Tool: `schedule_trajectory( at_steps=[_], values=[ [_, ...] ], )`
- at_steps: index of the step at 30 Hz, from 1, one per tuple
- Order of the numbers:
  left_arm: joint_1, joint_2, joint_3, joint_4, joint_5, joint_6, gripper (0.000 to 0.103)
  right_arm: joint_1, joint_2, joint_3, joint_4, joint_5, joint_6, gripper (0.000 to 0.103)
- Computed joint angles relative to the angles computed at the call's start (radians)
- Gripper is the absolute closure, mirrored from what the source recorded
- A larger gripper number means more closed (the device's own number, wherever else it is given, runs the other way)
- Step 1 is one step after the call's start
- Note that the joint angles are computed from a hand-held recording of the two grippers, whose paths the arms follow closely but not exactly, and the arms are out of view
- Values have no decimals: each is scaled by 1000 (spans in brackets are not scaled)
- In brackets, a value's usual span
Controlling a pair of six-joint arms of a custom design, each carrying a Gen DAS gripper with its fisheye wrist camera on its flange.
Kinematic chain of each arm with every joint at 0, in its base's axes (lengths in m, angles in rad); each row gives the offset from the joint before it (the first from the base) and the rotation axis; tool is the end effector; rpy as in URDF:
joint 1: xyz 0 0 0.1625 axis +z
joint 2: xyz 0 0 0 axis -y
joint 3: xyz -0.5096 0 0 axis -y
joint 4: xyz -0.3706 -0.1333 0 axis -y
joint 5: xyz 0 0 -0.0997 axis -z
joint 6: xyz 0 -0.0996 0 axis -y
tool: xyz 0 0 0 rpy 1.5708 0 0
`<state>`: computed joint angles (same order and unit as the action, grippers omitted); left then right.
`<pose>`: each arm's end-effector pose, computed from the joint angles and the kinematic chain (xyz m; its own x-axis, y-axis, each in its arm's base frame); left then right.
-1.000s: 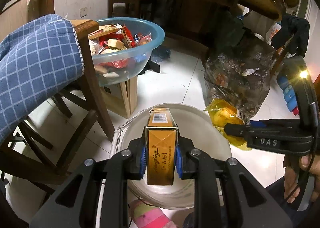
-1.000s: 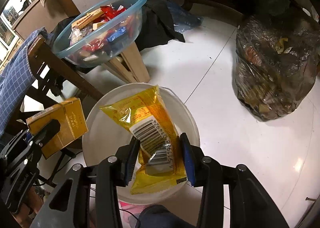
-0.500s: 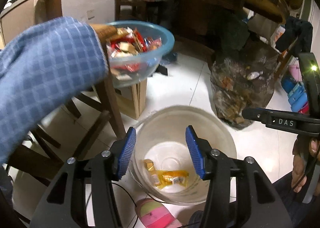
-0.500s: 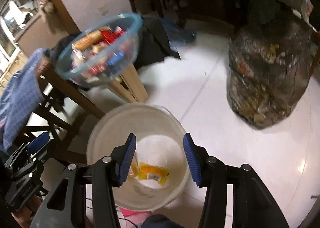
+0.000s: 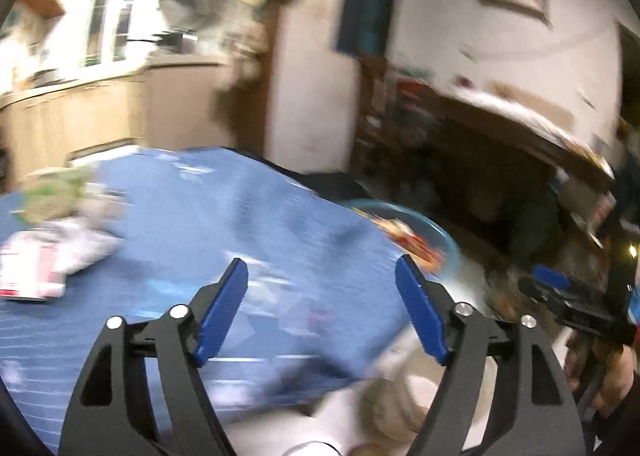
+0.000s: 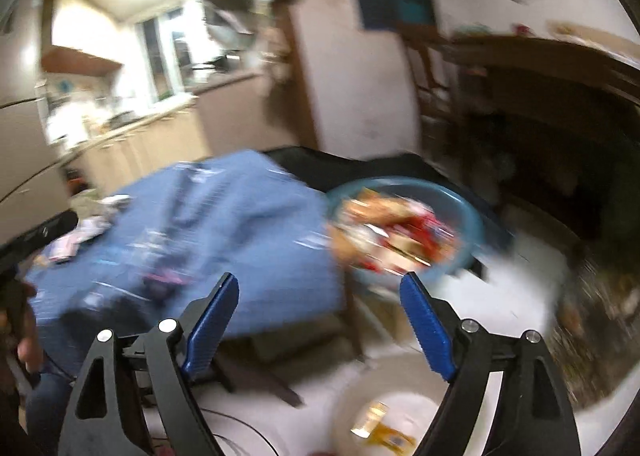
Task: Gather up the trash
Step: 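Swing both tools back to the table toward the tan sponge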
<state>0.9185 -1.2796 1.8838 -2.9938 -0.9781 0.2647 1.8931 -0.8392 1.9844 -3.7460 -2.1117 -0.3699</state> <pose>-0.2018 -0.5754 0.4565 -0.7667 0.3151 -0.5594 0.6374 0.4770 -0.6051 0.2735 -0.5602 0.2457 -0.8295 -0.0393 0.5571 -0.4965 0.5085 -0.7035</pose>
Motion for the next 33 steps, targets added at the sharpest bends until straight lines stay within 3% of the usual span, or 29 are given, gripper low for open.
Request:
schedule_trajectory(
  at_steps=[3, 5, 10, 13, 16, 20, 24, 30, 33],
  values=[
    [36, -72, -40, 27, 66, -10, 22, 42, 43, -83, 103, 74, -20, 17],
    [60, -107, -71, 31, 150, 0, 22, 71, 84, -148, 184, 123, -56, 17],
    [161, -166, -191, 153, 296, -79, 20, 138, 210, -351, 422, 217, -145, 17],
    [236, -182, -252, 202, 288, -147, 18, 171, 271, -445, 517, 251, -169, 17],
    [286, -166, -290, 242, 276, -126, 16, 190, 322, -528, 592, 279, -176, 17],
    [373, -134, -394, 459, 151, -114, 16, 206, 379, -626, 675, 287, -185, 17],
    [399, -120, -413, 467, 138, -61, 16, 208, 424, -716, 763, 289, -210, 17],
    [439, -77, -458, 484, 115, 6, 18, 218, 511, -906, 964, 303, -315, 17],
    [454, -63, -494, 523, 82, -11, 31, 227, 560, -1014, 1064, 298, -361, 17]
  ],
)
